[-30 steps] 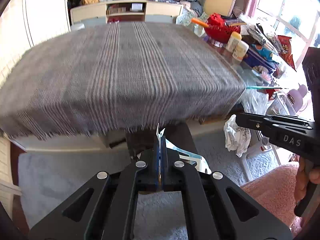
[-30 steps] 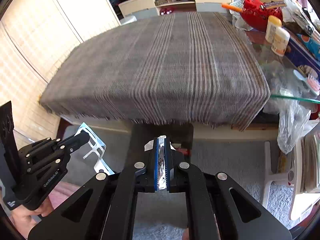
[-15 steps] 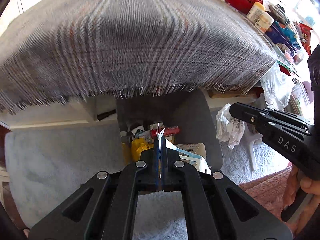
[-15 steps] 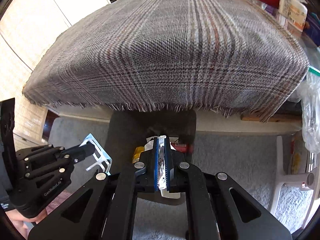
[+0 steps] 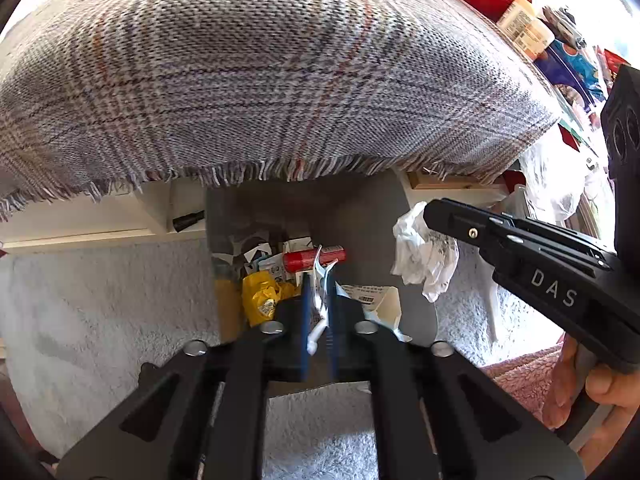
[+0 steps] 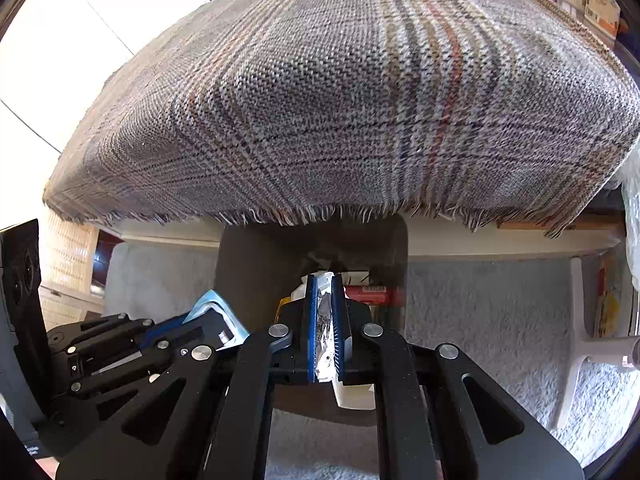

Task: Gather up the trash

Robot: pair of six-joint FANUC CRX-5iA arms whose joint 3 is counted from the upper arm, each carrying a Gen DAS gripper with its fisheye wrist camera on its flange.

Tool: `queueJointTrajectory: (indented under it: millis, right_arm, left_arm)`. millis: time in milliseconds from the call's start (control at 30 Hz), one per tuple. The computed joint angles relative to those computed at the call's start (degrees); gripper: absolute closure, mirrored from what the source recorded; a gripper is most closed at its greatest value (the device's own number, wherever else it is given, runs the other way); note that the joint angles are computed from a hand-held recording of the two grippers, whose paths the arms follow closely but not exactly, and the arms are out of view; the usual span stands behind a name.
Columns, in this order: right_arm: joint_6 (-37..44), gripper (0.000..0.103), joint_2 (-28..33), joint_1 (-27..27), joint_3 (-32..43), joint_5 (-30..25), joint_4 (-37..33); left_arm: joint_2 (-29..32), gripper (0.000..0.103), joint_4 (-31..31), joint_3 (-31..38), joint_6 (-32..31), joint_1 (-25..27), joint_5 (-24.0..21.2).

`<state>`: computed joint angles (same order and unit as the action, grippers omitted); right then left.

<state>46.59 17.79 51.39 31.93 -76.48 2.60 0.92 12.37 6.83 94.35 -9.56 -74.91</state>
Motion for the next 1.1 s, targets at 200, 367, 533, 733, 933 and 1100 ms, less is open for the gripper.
queueJointTrajectory:
  millis: [200,367,533,733,933,1100]
  right_arm:
    - [-0.77,0.078,-0.30,-0.20,-0.07,0.12,-0.33]
    - [-2.49,0.041,-2.02,0.51,-2.72,1.77,3.58]
    - [-7.21,0.003,-4.30,1.85,-6.29,2.90,9.93]
    - [-9.93,0.003,-6.77,3.53,-8.64,3.47,17.15]
    - [-16.77,0.003,-11.57,6.64,-15.88,7.74,30.71]
    - [-23.41,0.003,-15.75,9.05,-23.34,10.93,44.53]
  left_arm:
    - [-1.07,0.087,-1.18,0.08,0.78,0.35,0.39]
    - [-2.61,0.065,-3.64,0.54,1.27,0.44,0.99]
    - [-5.02,0.029,-3.57,0.36,1.11,1.77,2.98]
    - [-8.69,0.014,-5.72,0.57,1.66,2.11,6.77]
    - [-12.36,0.008,-11.92,2.12,4.15,0.52,11.93]
    - [-15.29,0.008,-16.68,2.27,6.00,-2.13,15.76]
